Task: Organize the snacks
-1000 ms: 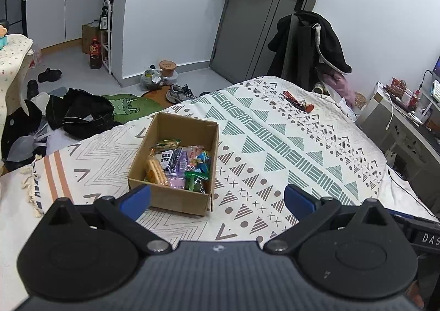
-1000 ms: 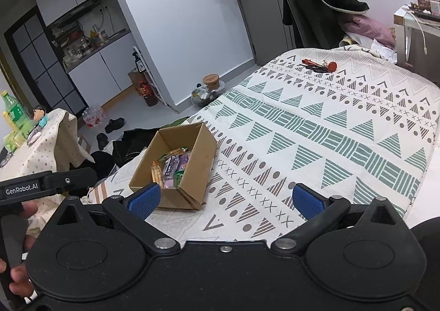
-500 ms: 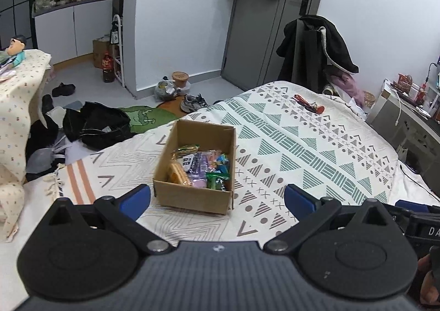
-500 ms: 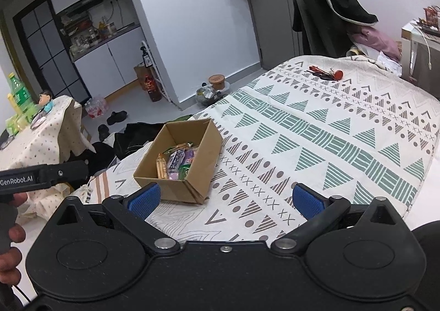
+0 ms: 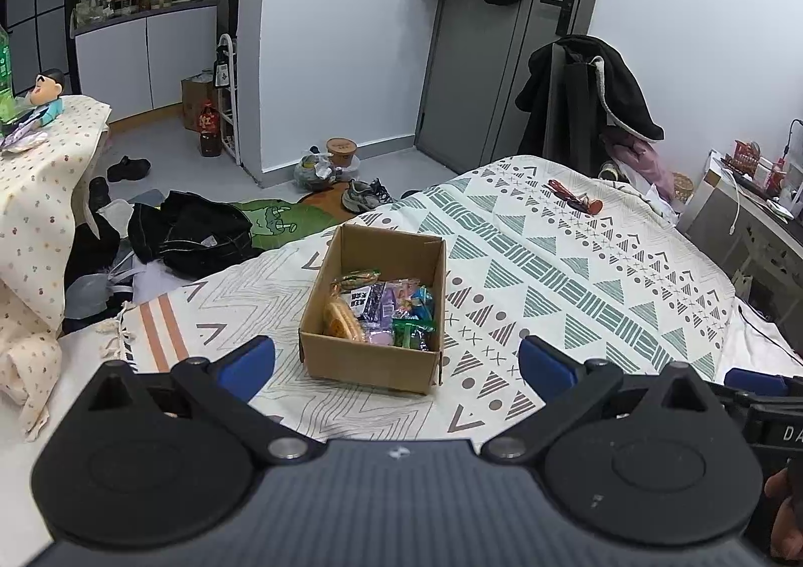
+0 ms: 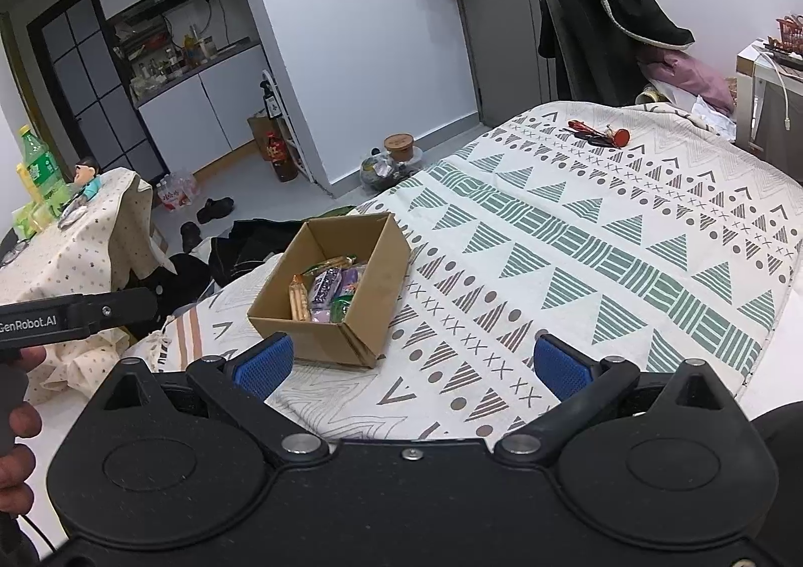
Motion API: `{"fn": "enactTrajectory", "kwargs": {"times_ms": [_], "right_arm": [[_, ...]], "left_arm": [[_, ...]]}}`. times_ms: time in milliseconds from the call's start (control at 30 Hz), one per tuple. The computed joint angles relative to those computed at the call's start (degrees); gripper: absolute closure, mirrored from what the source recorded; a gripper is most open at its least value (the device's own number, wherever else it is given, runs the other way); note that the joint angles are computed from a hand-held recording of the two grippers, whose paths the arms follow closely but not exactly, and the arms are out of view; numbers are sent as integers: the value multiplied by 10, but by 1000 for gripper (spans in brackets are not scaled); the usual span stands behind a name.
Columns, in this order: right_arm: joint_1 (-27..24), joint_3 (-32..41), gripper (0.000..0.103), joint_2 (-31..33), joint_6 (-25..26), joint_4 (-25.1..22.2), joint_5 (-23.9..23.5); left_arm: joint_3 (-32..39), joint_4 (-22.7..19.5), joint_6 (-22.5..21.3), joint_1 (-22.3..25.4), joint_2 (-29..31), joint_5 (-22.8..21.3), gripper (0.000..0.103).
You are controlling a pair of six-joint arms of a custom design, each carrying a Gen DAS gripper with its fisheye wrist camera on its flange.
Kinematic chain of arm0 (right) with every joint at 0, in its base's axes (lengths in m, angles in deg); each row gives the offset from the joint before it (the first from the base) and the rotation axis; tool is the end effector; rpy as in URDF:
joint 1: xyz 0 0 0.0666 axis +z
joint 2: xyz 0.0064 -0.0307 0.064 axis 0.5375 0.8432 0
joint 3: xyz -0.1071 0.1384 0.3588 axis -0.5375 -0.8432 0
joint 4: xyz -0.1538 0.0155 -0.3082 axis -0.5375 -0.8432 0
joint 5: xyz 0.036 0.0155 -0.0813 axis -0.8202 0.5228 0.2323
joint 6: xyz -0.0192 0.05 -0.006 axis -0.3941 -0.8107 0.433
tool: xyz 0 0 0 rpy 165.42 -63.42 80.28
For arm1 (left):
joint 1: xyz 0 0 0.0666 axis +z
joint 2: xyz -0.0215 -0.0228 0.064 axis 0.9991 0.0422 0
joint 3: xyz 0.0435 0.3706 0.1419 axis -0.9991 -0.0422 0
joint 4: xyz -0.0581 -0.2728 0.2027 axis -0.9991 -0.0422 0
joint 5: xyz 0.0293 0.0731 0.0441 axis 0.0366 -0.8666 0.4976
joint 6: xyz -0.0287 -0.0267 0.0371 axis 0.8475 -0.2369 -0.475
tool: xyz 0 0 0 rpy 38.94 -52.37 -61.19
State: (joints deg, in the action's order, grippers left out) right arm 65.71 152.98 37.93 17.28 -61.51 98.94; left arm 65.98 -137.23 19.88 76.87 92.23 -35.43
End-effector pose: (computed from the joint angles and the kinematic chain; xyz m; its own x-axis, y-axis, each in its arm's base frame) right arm 0.4437 0.2651 0.4414 -0.5099 0.4194 -0.7511 0.4093 0.8862 0.2170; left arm 0.5746 -0.1224 0.4815 -0.5943 0.2743 -0.7561 0.5417 0.8313 -0.1242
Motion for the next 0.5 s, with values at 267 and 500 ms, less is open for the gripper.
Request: {"fn": "enactTrajectory", "kwargs": {"times_ms": [267,500], "right_arm": [[0,0,0,-1,-2,0,-2],[-1,-4,0,-5,5,7,-2]], "left_arm": [[3,-7,-7,0,2,0,0],[3,-8,-7,1,2,0,0]]}}
